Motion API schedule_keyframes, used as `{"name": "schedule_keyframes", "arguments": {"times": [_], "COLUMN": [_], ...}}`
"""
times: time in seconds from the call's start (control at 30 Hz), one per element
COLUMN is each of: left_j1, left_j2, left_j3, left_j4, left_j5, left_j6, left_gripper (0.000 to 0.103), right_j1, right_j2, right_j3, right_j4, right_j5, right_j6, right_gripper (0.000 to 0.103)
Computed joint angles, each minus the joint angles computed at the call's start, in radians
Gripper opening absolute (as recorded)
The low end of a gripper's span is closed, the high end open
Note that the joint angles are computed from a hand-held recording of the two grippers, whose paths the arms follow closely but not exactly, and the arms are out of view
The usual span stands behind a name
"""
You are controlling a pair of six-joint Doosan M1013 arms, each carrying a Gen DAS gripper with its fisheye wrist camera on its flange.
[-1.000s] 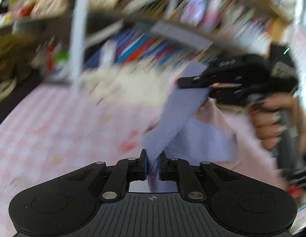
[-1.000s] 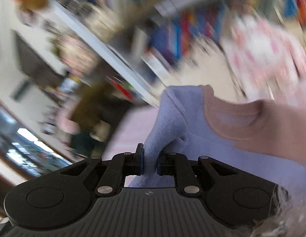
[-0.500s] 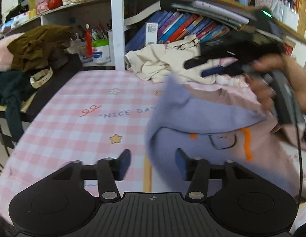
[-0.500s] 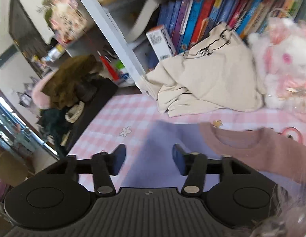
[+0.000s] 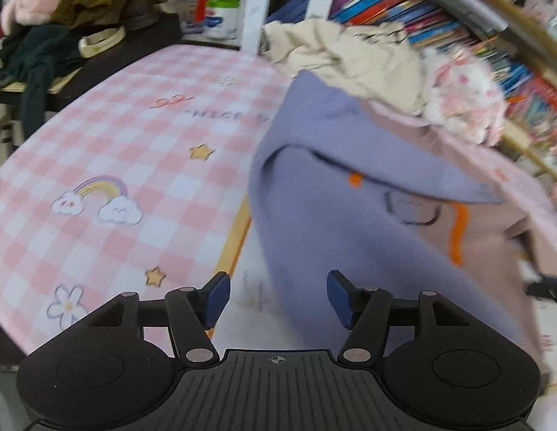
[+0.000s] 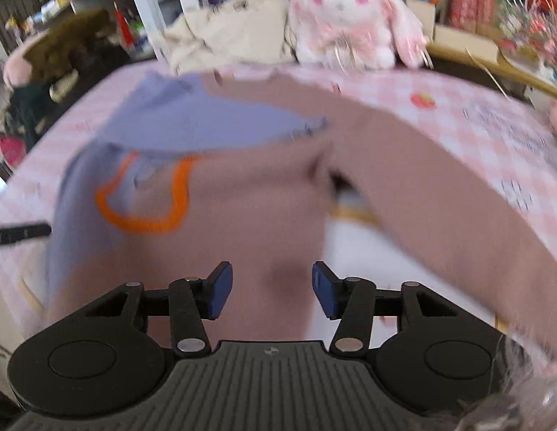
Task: Fold clothes
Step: 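Lift the sweater with both grippers and shake it open over the table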
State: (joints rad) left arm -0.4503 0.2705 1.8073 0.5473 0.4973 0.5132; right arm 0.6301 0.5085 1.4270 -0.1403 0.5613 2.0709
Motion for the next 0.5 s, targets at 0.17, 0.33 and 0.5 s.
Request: {"name": "schedule_keyframes", "arguments": {"times": [0.17, 0.33, 0.5], "left_j1": [-0.030, -0.005, -0.032], "left_j2": [0.022, -0.025, -0.055], "left_j3": [-0.002, 0.035, 0.003], "left_j4": [0.111, 0.135, 0.307], "left_j5": [0.034, -0.044, 0.252], "left_j6": [-0.159, -0.364, -0.318], "left_gripper": [0.015, 0.001, 0.002], "right_j1": [0.014, 0.002, -0.009], "right_j2": [-0.007, -0.015, -0.017], "right_j3": [0.029, 0.043, 0.045], "right_j4": [-0.024, 0.016, 0.087], "right_j5": [0.023, -0.002, -0.010], "right_j6": [-0.113, -0.185, -0.247], "right_gripper": [0.034, 0.013, 0.013]}}
